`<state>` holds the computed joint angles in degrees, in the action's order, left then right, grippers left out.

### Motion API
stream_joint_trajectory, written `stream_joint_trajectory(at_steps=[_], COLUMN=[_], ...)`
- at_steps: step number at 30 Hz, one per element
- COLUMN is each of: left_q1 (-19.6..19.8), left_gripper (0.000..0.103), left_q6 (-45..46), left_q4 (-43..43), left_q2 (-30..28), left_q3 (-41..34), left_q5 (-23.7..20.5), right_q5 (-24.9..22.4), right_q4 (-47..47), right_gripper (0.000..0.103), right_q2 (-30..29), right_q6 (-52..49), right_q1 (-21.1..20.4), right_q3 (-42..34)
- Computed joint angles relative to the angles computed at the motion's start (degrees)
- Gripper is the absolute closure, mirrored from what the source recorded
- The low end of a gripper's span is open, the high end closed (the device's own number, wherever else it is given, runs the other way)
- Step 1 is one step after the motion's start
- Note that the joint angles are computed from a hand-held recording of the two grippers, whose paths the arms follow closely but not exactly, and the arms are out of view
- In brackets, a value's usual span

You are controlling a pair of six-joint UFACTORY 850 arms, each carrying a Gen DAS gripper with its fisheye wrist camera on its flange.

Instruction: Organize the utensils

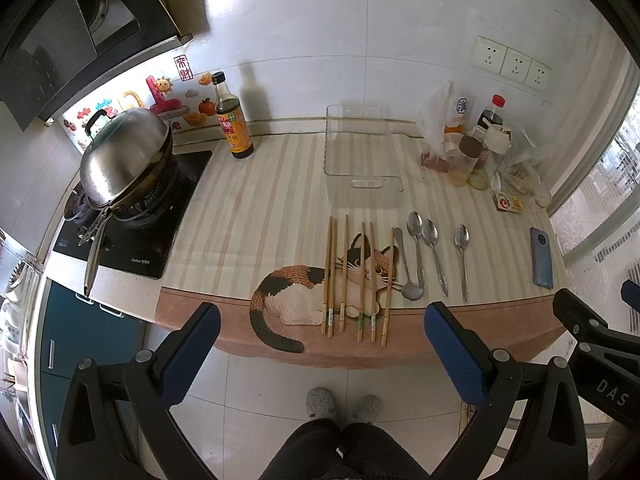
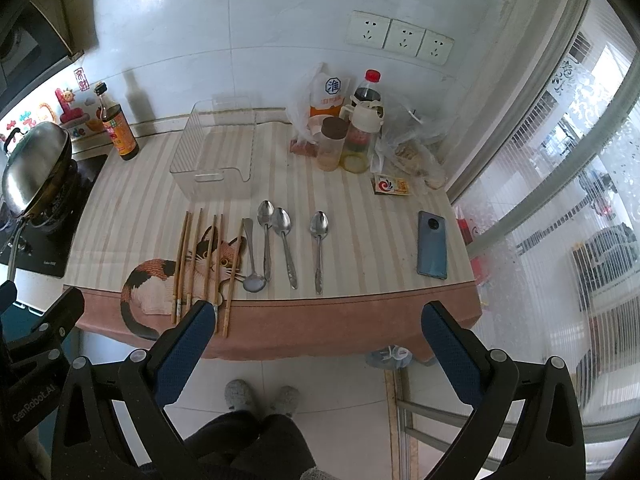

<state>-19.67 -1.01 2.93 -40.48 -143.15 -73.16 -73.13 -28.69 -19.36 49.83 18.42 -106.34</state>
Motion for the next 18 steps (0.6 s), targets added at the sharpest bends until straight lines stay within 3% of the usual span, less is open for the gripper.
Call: stream_joint_trajectory(at_steps=[18], left_q1=[-0.22], left_gripper=[0.0], left_q6=[-0.1], left_q4=[0.12], left_q2=[-1.14], left_q3=[-1.73], left_q5=[-0.85], right_q5=[-0.12], right_q4=[0.17], right_gripper=[0.0], right_q2=[-0.31], right_q6=[-0.24], right_q1=[-0.18], right_q3=[-0.39])
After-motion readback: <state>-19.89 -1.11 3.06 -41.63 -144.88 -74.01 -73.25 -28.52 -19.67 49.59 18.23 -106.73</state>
